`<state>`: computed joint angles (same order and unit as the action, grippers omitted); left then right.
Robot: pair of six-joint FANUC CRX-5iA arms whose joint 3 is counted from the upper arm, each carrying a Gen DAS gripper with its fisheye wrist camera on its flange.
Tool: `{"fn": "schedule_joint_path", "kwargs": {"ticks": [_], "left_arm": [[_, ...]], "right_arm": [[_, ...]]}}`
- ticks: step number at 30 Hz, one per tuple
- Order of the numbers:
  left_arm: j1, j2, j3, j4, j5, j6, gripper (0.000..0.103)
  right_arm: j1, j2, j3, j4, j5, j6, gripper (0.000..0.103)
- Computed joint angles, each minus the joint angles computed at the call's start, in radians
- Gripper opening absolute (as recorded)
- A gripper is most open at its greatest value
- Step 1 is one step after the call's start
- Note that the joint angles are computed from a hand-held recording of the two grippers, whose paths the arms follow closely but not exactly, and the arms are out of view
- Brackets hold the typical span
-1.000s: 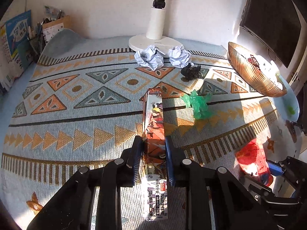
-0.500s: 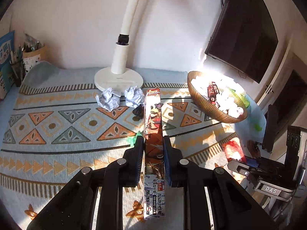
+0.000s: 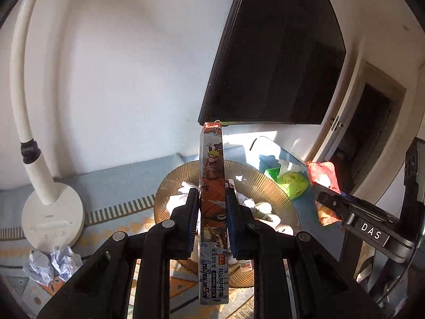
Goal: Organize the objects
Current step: 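Carry the snack box and red bag to the amber bowl and release them, then withdraw both open grippers from the bowl back over the rug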
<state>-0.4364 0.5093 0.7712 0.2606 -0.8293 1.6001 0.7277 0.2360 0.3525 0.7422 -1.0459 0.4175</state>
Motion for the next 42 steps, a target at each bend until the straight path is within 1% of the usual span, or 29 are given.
{"fn": "schedule_joint_path", "kwargs": {"ticks": [1, 2, 3, 4, 5, 6, 7, 8, 9, 11, 13, 15, 16, 18, 19, 21, 23, 24, 25, 28, 31, 33, 34, 36, 38, 39, 40, 41, 42], "left_arm": [[-0.008, 0.037, 0.058, -0.019, -0.017, 0.014, 0.017], [-0.015, 0.071, 0.11, -0.034, -0.031, 0.022, 0.017], [-0.02, 0.097, 0.149, -0.046, -0.036, 0.027, 0.017], [-0.026, 0.117, 0.179, -0.066, -0.032, 0.039, 0.018], [-0.031, 0.133, 0.203, -0.086, -0.031, 0.059, 0.033], [-0.035, 0.151, 0.233, -0.111, -0.049, 0.084, 0.063], [-0.038, 0.15, 0.236, -0.145, -0.06, 0.112, 0.079], [-0.041, 0.127, 0.198, -0.175, -0.04, 0.134, 0.092], [-0.036, 0.089, 0.122, -0.168, 0.009, 0.126, 0.092], [-0.018, 0.034, 0.026, -0.123, 0.035, 0.087, 0.092], [-0.003, -0.047, -0.098, -0.091, 0.078, 0.057, 0.092], [0.01, -0.128, -0.201, -0.082, 0.116, 0.051, 0.093], [0.02, -0.17, -0.252, -0.079, 0.13, 0.053, 0.094], [0.039, -0.264, -0.353, -0.101, 0.158, 0.083, 0.096], [0.049, -0.312, -0.401, -0.128, 0.172, 0.112, 0.096], [0.053, -0.405, -0.468, -0.254, 0.177, 0.24, 0.101], [0.043, -0.484, -0.495, -0.479, 0.129, 0.45, 0.102], [0.036, -0.516, -0.512, -0.559, 0.096, 0.526, 0.102], [0.046, -0.544, -0.532, -0.587, 0.069, 0.555, 0.102], [0.098, -0.603, -0.607, -0.577, 0.008, 0.588, 0.102], [0.123, -0.618, -0.646, -0.607, -0.061, 0.62, 0.102], [0.133, -0.618, -0.676, -0.616, -0.095, 0.615, 0.102], [0.146, -0.611, -0.691, -0.595, -0.096, 0.599, 0.102], [0.179, -0.614, -0.738, -0.541, -0.073, 0.58, 0.102], [0.196, -0.619, -0.784, -0.51, -0.036, 0.599, 0.102], [0.197, -0.604, -0.777, -0.508, -0.06, 0.624, 0.102], [0.194, -0.586, -0.754, -0.509, -0.098, 0.627, 0.102], [0.18, -0.588, -0.748, -0.531, -0.095, 0.629, 0.102], [0.16, -0.592, -0.744, -0.573, -0.097, 0.658, 0.102]], "right_arm": [[-0.008, 0.008, 0.002, 0.004, 0.007, -0.012, 0.039], [-0.011, 0.021, 0.002, 0.032, 0.0, -0.044, 0.045], [-0.014, 0.039, 0.021, 0.035, -0.027, -0.041, 0.053], [-0.014, 0.05, 0.03, 0.04, -0.048, -0.043, 0.065], [-0.017, 0.05, 0.023, 0.042, -0.047, -0.045, 0.066], [-0.015, 0.037, 0.002, 0.04, -0.04, -0.042, 0.066], [-0.008, 0.025, -0.018, 0.044, -0.034, -0.037, 0.066], [0.004, 0.015, -0.04, 0.064, -0.039, -0.04, 0.066], [0.022, 0.012, -0.054, 0.099, -0.058, -0.044, 0.067], [0.06, 0.009, -0.104, 0.228, -0.107, -0.089, 0.068], [0.111, 0.015, -0.15, 0.387, -0.184, -0.118, 0.077], [0.16, 0.021, -0.161, 0.472, -0.235, -0.074, 0.103], [0.181, 0.01, -0.175, 0.491, -0.224, -0.062, 0.103], [0.215, -0.033, -0.216, 0.5, -0.162, -0.089, 0.103], [0.232, -0.05, -0.228, 0.492, -0.129, -0.098, 0.103], [0.266, -0.061, -0.233, 0.477, -0.091, -0.092, 0.103], [0.298, -0.048, -0.218, 0.457, -0.081, -0.068, 0.103], [0.308, -0.042, -0.209, 0.431, -0.064, -0.052, 0.103], [0.311, -0.04, -0.204, 0.388, -0.032, -0.034, 0.103], [0.307, -0.034, -0.179, 0.188, 0.089, 0.049, 0.103], [0.299, 0.013, -0.151, 0.073, 0.104, 0.095, 0.103], [0.294, 0.037, -0.158, 0.053, 0.102, 0.095, 0.102], [0.291, 0.044, -0.168, 0.054, 0.104, 0.092, 0.101], [0.289, 0.039, -0.207, 0.066, 0.124, 0.07, 0.101], [0.285, 0.039, -0.212, 0.03, 0.134, 0.077, 0.1], [0.283, 0.038, -0.209, 0.017, 0.14, 0.084, 0.097], [0.284, 0.034, -0.22, 0.033, 0.152, 0.069, 0.097], [0.286, 0.033, -0.229, 0.053, 0.152, 0.054, 0.097], [0.289, 0.035, -0.23, 0.064, 0.148, 0.051, 0.094]]}}
